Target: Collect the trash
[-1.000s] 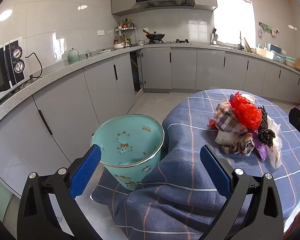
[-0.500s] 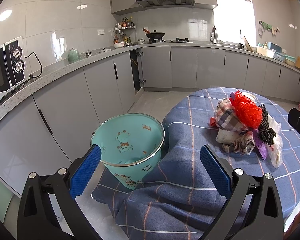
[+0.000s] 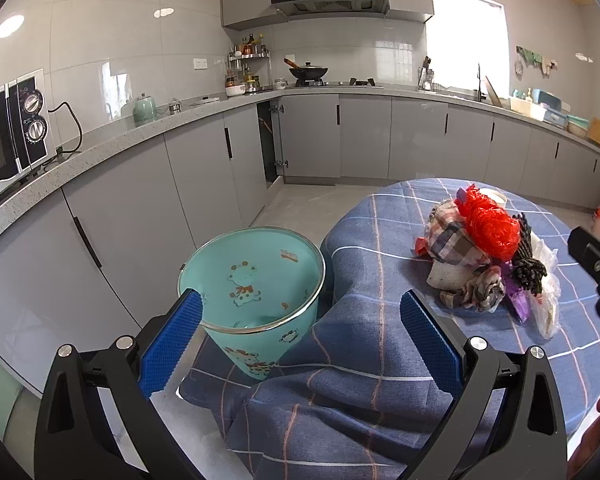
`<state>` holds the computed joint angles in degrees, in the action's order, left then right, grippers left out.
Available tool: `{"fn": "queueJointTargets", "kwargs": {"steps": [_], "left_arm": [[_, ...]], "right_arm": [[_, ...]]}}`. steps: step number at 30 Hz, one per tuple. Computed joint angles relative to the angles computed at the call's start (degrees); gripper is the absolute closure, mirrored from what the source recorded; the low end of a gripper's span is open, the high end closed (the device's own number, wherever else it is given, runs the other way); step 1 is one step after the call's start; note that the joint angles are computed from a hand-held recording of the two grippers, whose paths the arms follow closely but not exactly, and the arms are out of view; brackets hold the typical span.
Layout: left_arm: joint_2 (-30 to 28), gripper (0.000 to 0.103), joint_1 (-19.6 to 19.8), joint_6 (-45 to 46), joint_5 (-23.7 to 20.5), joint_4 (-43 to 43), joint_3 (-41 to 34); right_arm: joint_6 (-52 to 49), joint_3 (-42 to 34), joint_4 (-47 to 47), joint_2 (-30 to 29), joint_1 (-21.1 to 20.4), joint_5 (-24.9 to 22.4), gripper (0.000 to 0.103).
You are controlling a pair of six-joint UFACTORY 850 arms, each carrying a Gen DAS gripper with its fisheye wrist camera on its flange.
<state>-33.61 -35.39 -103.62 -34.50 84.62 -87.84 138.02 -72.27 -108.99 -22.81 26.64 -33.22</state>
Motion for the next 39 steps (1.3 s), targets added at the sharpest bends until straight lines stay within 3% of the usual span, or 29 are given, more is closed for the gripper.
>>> {"fn": "queueJointTargets", "kwargs": {"steps": [39], "left_arm": [[0.0, 0.006, 0.0, 0.4, 0.8, -0.2, 0.1]], "right_arm": [[-2.5, -1.0, 2.7, -0.7, -0.4, 2.4, 0.004]]}}
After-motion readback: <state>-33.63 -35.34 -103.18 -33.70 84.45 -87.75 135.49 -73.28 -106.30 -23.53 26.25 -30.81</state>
